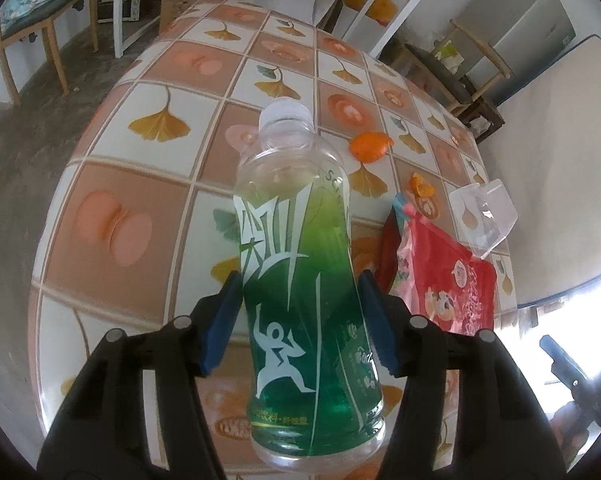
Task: Collect trash
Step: 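Grasp the green drink bottle with the left tool while the right tool grasps the red snack bag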
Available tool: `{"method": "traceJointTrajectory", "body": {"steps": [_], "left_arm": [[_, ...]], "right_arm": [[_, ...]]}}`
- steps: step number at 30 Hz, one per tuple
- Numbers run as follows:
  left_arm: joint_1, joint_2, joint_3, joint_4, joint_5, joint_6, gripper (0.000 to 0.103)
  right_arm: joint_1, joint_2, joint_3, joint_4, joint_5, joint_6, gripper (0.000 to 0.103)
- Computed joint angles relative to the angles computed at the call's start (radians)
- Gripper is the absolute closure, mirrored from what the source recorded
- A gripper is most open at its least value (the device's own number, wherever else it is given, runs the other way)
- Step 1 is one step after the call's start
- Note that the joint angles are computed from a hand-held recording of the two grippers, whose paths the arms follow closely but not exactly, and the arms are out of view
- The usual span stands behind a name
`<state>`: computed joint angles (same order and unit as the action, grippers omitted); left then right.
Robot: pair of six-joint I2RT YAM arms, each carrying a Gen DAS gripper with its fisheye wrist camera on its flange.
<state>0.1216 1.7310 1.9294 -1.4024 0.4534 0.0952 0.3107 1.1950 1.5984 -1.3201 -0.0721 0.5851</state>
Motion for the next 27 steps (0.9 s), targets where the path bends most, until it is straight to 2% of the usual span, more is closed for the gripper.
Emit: {"method": "traceJointTrajectory", "body": {"steps": [12, 21, 23, 27], "left_arm": [[0.098, -0.231, -0.227, -0.071, 0.063, 0.103, 0.047], [0.11, -0.313, -0.297, -0.081, 0.073, 0.118, 0.047], [0.11, -0.313, -0.296, -0.084, 0.074, 0.115, 0.047], [0.117, -0.318, -0.3, -0.089, 0.081, 0.114, 0.047]], "right_arm": [[-0.107, 0.035, -0.049, 0.046, -0.101, -0.039, 0.017], [-0.223, 0.219, -0.019, 0.103, -0.11, -0.126, 0.041], [-0.237, 0.256, -0.013, 0.108, -0.119, -0.118, 0.049], [-0.226, 0.283, -0.045, 0.132, -0.137, -0.082, 0.076]]}}
